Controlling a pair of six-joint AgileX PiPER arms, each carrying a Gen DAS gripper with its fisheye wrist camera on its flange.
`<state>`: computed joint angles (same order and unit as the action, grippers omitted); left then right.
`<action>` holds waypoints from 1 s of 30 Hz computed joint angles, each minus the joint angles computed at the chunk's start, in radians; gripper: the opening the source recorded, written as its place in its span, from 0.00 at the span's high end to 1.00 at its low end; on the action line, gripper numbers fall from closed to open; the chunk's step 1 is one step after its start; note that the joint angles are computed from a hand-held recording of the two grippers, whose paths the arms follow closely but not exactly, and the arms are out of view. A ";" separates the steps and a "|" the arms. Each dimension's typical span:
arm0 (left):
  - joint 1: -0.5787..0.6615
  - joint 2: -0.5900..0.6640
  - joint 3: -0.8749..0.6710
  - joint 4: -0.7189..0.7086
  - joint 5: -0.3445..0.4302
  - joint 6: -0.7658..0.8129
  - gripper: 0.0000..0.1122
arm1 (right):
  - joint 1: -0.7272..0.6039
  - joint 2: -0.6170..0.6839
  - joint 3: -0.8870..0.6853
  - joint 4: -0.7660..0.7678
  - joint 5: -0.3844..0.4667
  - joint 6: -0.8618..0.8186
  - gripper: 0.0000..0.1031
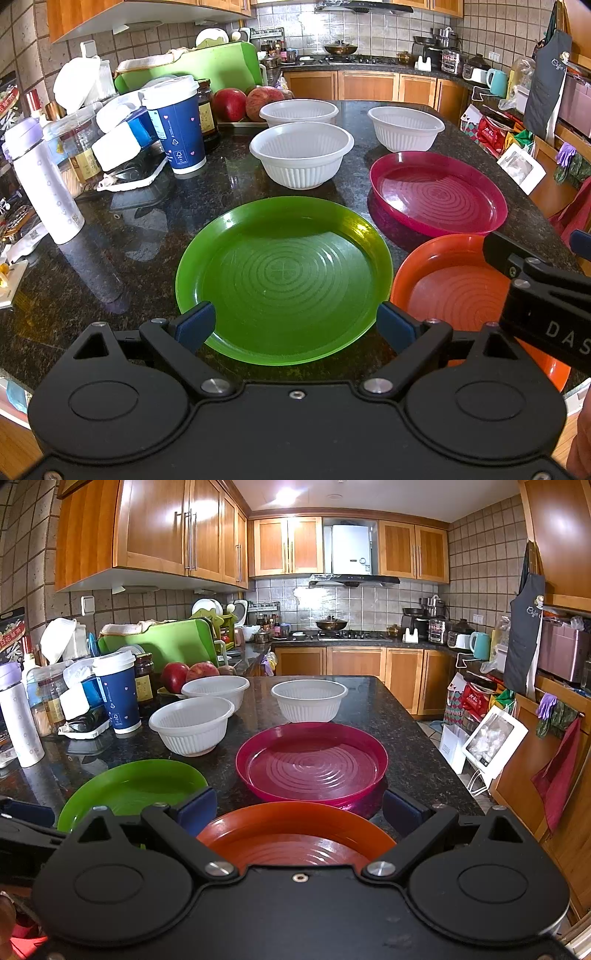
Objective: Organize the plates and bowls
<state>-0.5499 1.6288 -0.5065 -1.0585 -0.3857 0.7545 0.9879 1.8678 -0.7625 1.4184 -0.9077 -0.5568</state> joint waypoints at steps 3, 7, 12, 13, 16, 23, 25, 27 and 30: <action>0.001 -0.001 0.002 0.005 -0.002 -0.005 0.16 | 0.002 -0.005 0.002 0.000 0.000 0.000 0.02; -0.001 -0.002 0.010 0.016 -0.006 -0.019 0.16 | 0.001 -0.010 0.013 -0.011 -0.002 0.008 0.02; 0.007 -0.029 0.022 0.044 -0.003 -0.045 0.17 | 0.005 -0.018 0.048 -0.069 -0.026 0.074 0.02; 0.010 -0.037 0.023 0.051 -0.007 -0.055 0.17 | 0.015 -0.013 0.057 -0.081 -0.057 0.094 0.02; 0.020 -0.079 0.049 0.103 -0.044 -0.130 0.17 | 0.052 0.021 0.057 -0.080 -0.177 0.094 0.01; 0.091 -0.176 0.092 0.239 -0.082 -0.310 0.16 | 0.051 0.014 0.088 -0.144 -0.248 0.081 0.00; 0.121 -0.198 0.094 0.280 -0.058 -0.369 0.16 | 0.043 0.010 0.100 -0.178 -0.255 0.085 0.00; 0.131 -0.209 0.090 0.261 -0.047 -0.366 0.16 | 0.040 0.005 0.117 -0.219 -0.266 0.087 0.00; 0.112 -0.203 0.083 0.144 -0.072 -0.264 0.16 | 0.036 -0.004 0.134 -0.274 -0.276 0.076 0.02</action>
